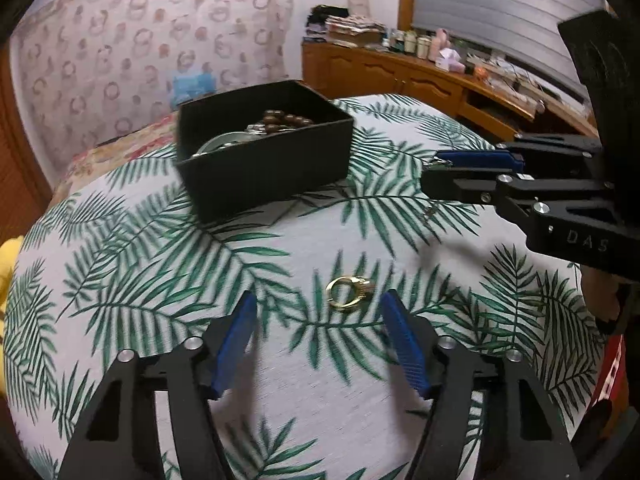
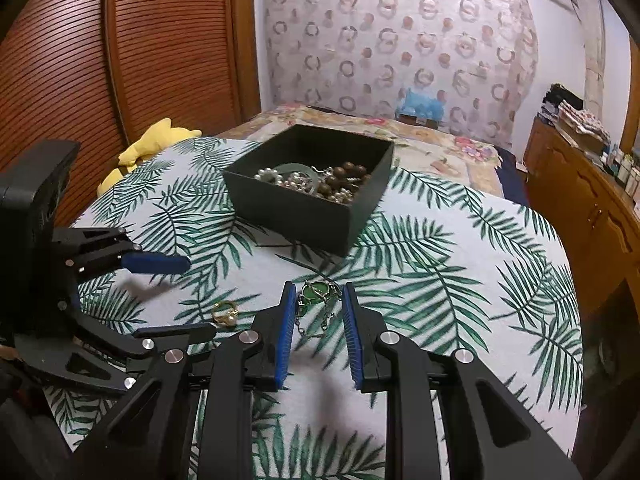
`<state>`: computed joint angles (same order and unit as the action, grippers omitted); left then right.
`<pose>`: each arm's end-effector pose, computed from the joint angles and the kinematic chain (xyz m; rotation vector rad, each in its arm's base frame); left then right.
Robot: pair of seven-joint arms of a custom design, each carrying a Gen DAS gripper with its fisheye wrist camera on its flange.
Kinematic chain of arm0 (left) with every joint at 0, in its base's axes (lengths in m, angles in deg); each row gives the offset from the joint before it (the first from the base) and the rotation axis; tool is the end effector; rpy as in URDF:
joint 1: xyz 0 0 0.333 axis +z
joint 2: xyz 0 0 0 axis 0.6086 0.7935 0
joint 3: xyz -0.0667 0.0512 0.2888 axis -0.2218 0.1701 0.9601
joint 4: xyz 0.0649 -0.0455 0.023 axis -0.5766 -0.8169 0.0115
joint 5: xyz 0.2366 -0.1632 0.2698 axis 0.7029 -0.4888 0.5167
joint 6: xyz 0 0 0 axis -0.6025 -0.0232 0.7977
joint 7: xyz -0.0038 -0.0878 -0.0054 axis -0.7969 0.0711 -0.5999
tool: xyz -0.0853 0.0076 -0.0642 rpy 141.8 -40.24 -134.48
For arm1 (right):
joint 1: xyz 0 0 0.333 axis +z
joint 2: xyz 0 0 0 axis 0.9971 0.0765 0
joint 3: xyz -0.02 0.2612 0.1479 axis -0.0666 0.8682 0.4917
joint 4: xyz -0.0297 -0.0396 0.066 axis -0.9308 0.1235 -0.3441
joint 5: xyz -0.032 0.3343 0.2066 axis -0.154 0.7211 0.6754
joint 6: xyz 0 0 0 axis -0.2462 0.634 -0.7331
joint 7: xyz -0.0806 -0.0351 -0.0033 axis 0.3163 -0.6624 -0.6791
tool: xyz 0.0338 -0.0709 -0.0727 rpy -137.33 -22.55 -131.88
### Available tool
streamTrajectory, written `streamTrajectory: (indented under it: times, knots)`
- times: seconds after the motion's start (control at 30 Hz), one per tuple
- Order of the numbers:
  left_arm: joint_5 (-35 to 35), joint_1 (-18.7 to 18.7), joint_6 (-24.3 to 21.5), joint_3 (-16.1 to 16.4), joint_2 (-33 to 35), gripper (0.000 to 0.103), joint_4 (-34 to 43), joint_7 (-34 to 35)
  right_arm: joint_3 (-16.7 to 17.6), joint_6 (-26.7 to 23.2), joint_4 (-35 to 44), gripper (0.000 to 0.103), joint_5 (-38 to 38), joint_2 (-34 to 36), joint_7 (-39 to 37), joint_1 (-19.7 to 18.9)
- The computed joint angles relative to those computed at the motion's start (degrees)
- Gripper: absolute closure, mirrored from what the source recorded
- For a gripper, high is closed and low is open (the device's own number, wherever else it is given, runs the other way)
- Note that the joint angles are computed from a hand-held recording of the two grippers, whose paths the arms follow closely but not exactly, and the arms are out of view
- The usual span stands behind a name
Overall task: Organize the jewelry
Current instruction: 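Grasp the gold ring with the left tool while the right tool holds the green pendant, then carry the gold ring and green pendant into the black box and open both tools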
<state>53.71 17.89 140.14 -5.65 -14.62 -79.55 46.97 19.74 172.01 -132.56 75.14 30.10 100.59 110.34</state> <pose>0.3912 -0.1501 0.4644 -1.3939 2.2242 -0.8521 0.4147 0.1405 0.5201 -2.0442 1.2061 -0.4872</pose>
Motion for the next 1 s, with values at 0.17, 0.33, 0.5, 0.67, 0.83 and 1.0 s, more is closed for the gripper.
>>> streamTrajectory:
  times: [0.17,0.33,0.5,0.67,0.83,1.0]
  knots:
    - [0.5,-0.4,-0.2,-0.6,2.1,0.057,1.7,0.3,-0.6,0.0,-0.4,0.078,0.7,-0.1,-0.5,0.1]
    - [0.9,0.1,-0.1,-1.2,3.3,0.065,2.5,0.4,-1.0,0.0,-0.6,0.078,1.4,-0.3,-1.2,0.5]
    - [-0.8,-1.2,0.1,0.3,3.0,0.08,2.3,1.8,-1.0,0.0,-0.8,0.077,1.8,-0.5,-1.5,0.6]
    - [-1.6,-0.8,0.5,-0.1,2.5,0.08,1.9,1.5,-0.9,-0.2,-0.7,0.077,2.0,-0.6,-1.7,0.8]
    - [-1.7,-0.7,1.3,0.3,1.6,0.08,1.6,1.5,-0.9,-0.3,0.0,0.077,2.3,-0.8,-2.2,1.2]
    - [-1.5,-0.4,2.3,0.7,0.8,0.08,2.0,1.1,-1.1,-0.4,2.0,0.077,2.8,-0.2,-2.9,1.7]
